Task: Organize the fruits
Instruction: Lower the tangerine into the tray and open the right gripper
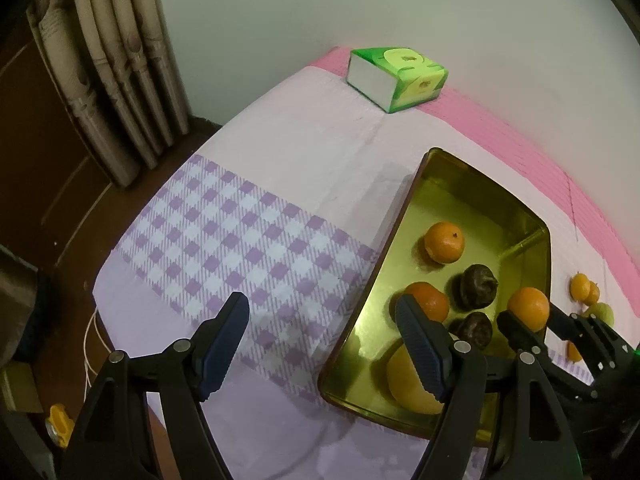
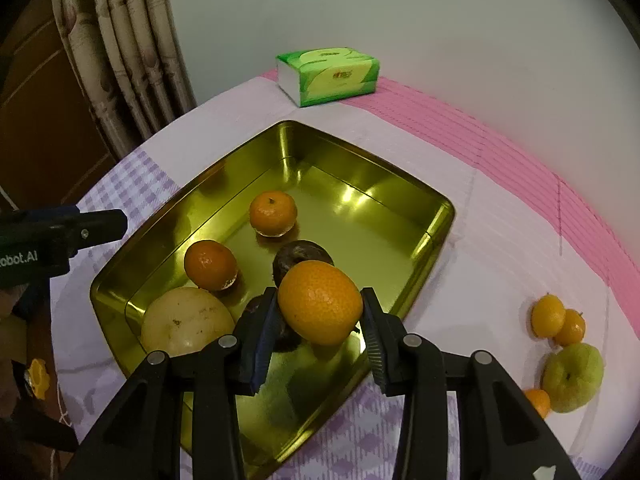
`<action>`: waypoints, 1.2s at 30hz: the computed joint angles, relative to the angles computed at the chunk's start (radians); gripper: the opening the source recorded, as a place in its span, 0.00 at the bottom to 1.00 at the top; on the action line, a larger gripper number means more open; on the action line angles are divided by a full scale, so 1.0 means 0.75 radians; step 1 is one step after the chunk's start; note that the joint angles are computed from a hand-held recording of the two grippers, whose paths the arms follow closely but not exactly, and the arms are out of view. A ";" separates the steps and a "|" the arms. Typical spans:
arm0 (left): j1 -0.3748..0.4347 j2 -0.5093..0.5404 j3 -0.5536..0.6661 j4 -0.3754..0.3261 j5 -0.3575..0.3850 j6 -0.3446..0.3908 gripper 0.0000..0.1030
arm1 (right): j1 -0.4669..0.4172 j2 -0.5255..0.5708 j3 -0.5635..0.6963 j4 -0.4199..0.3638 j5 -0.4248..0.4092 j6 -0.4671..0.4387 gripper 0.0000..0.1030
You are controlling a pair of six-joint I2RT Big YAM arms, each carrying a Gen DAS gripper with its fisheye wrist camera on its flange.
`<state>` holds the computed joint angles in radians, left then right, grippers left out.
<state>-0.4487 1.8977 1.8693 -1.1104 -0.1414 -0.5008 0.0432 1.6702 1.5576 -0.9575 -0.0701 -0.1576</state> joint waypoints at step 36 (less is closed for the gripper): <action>-0.010 0.022 0.015 -0.021 0.002 0.034 0.74 | -0.009 -0.046 -0.047 0.045 0.004 0.033 0.49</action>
<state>-0.4562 1.9142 1.8809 -1.1259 -0.1401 -0.4750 0.0368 1.6356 1.5223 -0.9234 -0.0670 -0.1332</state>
